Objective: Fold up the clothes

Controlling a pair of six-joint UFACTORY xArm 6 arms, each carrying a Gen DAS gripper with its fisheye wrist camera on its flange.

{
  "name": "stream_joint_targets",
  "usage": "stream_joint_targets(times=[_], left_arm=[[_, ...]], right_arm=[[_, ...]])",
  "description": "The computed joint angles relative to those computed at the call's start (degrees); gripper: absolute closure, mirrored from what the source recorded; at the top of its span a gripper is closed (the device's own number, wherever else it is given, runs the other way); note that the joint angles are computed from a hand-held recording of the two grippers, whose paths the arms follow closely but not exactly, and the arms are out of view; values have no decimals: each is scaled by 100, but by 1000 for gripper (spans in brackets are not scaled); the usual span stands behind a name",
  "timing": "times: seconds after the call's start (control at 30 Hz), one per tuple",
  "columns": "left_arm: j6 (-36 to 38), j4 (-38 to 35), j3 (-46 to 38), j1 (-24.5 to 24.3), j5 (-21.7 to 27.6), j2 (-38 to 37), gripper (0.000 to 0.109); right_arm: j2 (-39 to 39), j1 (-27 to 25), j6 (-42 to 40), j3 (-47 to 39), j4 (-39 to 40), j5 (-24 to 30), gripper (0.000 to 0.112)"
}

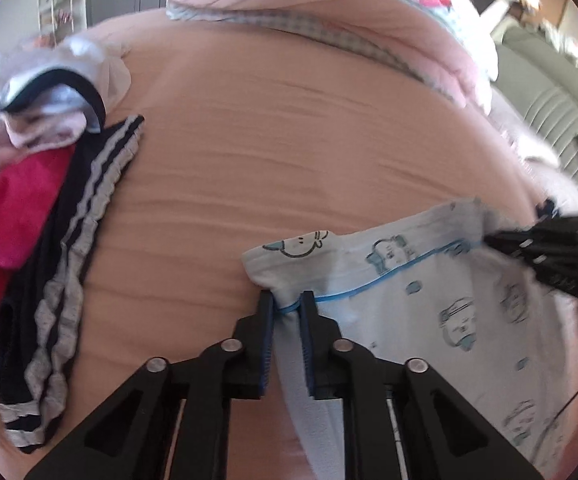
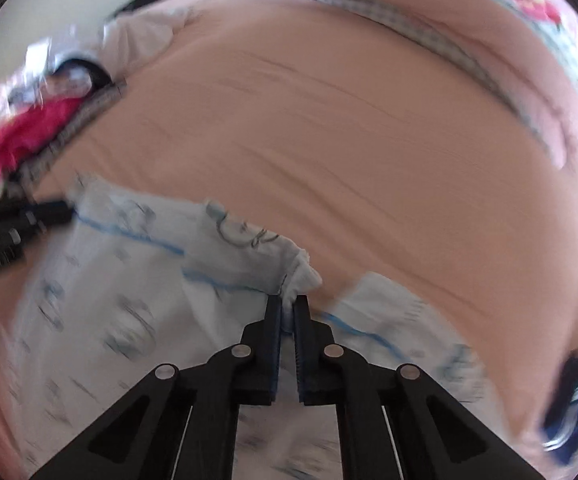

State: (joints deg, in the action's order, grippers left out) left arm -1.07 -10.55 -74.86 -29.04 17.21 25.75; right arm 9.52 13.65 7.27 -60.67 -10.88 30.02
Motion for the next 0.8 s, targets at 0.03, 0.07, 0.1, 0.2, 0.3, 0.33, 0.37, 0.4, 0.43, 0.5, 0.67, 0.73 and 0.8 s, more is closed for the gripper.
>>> stream_joint_targets(times=[0.03,0.07,0.1,0.2,0.3,0.33,0.37,0.4,0.43,0.5,0.67,0.73,0.8], left_arm=[[-161,250,3,10,29,-12,99],[-165,274,-14,10,47,-4,99],[-124,213,-35,11,59,9,99],[-128,191,-42,20,79,8,99],[-151,191,-40,25,90,2,98],[-107,95,-33,26,83,-2,98],[-36,-54,-22,25,68,-6,98],[42,-196,-11,24,60,-13,98],[125,-332,0,24,58,-24,98],[218,-458,64,39,78,-94,98],[80,-332,-19,9,133,-47,98],[126,-375,9,21,147,-81,98],[161,-400,16,32,171,-97,98]], right_arm=[[-26,-44,119,7,-407,149,108],[-30,-88,157,11,-612,261,108],[-35,-142,164,25,-729,347,108],[-126,-250,472,131,-1120,371,108],[-190,-453,1197,165,-1099,204,107],[-237,-538,1138,185,-665,147,106],[-288,-591,1038,243,-305,15,105],[-328,-585,782,294,70,-144,104],[-351,-522,533,313,306,-261,104],[-302,-301,204,257,642,-449,103],[294,32,371,-409,709,225,103],[547,56,661,-624,676,502,103],[442,85,628,-471,708,476,103]])
